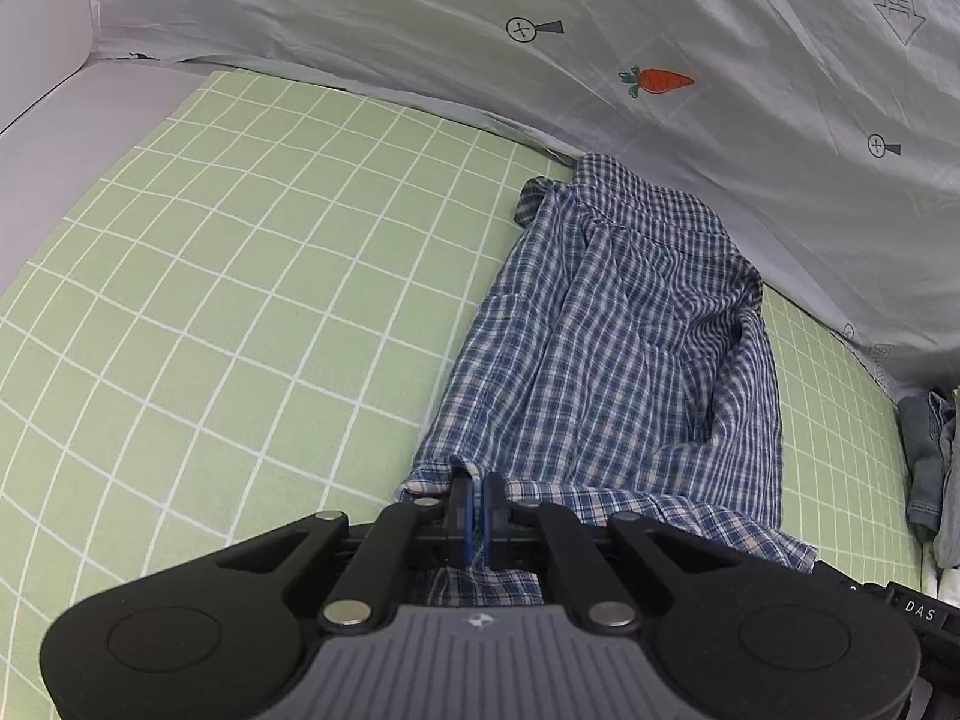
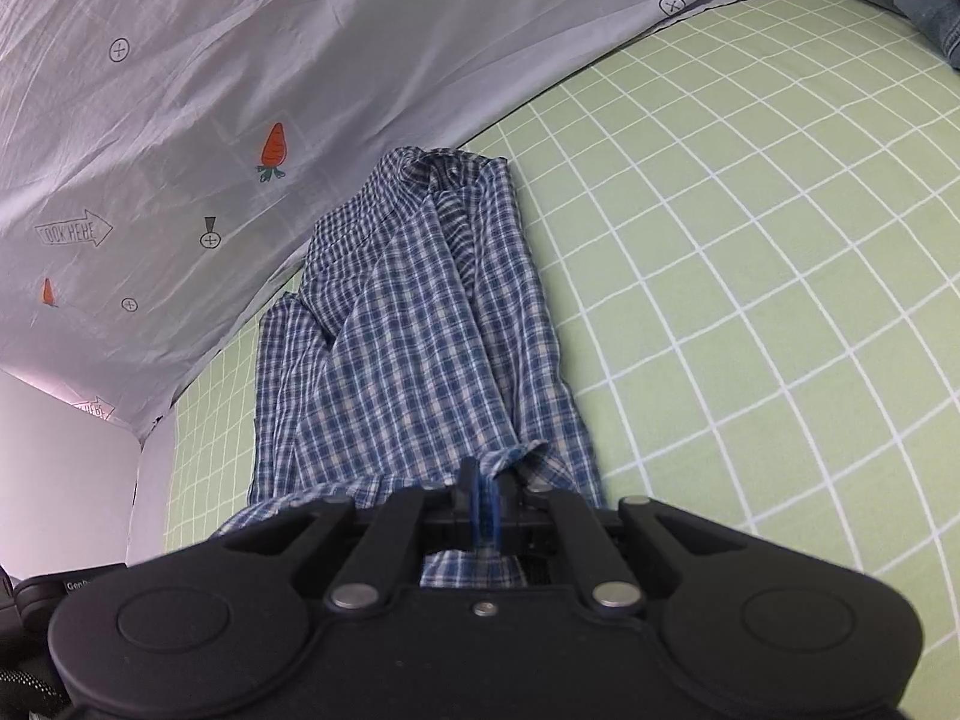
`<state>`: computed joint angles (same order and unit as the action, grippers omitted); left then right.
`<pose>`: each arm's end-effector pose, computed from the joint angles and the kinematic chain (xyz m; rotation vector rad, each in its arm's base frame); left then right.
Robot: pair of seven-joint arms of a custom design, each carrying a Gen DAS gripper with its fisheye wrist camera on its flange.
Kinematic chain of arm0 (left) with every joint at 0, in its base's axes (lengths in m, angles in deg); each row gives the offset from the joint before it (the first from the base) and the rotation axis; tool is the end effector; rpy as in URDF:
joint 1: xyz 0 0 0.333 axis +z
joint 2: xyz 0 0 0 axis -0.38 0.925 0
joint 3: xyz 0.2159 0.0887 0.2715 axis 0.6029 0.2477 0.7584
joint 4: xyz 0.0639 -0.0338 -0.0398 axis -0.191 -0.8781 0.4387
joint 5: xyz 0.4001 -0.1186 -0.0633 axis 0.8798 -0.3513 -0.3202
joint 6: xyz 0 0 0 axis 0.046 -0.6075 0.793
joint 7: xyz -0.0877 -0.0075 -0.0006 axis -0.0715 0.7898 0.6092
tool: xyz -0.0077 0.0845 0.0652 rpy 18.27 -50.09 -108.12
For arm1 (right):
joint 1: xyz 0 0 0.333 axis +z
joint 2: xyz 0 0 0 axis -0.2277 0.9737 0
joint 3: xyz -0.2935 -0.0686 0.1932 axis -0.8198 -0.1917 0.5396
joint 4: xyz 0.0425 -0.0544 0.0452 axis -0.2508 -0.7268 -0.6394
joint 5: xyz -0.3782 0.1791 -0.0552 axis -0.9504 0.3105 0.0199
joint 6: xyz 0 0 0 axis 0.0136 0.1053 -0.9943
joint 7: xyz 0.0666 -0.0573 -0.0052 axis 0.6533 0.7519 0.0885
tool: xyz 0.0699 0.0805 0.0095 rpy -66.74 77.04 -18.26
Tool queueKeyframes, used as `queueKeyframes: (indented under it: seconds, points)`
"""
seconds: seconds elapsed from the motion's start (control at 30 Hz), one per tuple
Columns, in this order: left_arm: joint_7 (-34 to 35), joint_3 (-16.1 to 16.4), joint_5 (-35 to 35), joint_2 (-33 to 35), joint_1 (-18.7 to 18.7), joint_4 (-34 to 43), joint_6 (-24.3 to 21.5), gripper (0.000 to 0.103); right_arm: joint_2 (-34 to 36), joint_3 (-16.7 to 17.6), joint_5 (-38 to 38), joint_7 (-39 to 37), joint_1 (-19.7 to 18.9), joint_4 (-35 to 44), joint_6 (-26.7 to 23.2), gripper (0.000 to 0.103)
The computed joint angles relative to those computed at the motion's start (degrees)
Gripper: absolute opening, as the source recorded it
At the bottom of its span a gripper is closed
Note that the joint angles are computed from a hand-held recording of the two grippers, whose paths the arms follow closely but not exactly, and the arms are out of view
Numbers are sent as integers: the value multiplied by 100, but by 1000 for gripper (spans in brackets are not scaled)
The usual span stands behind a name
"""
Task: Fold clothes
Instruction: 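Pinch the plaid shirt hem with both grippers and lift it, then fold the hem over toward the collar and open both grippers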
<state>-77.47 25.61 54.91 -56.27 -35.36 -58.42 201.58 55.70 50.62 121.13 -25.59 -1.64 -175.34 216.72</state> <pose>0.4326 -0.2586 0.4841 -2.5513 1.0937 -0.6546 0.5407 0.1025 0.4042 -1.7032 1.6714 0.1510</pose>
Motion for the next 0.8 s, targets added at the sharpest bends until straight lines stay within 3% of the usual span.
queueKeyframes:
  seconds: [0.1,0.13,0.17,0.2,0.27,0.4,0.57,0.67,0.8]
  points:
    - [-91,84,138,214,156,90,156,8,296,40,-159,179,6,288,99,9]
    - [-124,101,211,233,199,87,219,13,327,61,-95,129,4,320,229,11]
    - [-172,109,299,245,244,83,275,21,359,80,-26,74,3,353,359,20]
    - [-260,95,429,237,295,70,311,24,393,99,46,14,2,389,488,36]
    - [-433,74,676,220,387,48,363,37,414,132,294,-197,-5,407,769,47]
    - [-237,123,552,142,319,28,165,41,318,130,241,-150,-27,258,1081,47]
    - [-287,18,476,-138,235,-118,-55,62,-23,116,214,-178,41,-156,1427,49]
    - [-314,-21,340,-274,153,-229,-146,62,-296,98,-110,-82,134,-475,1608,53]
    - [-175,-48,139,-287,17,-254,-314,62,-535,-11,-254,-243,265,-744,1460,53]
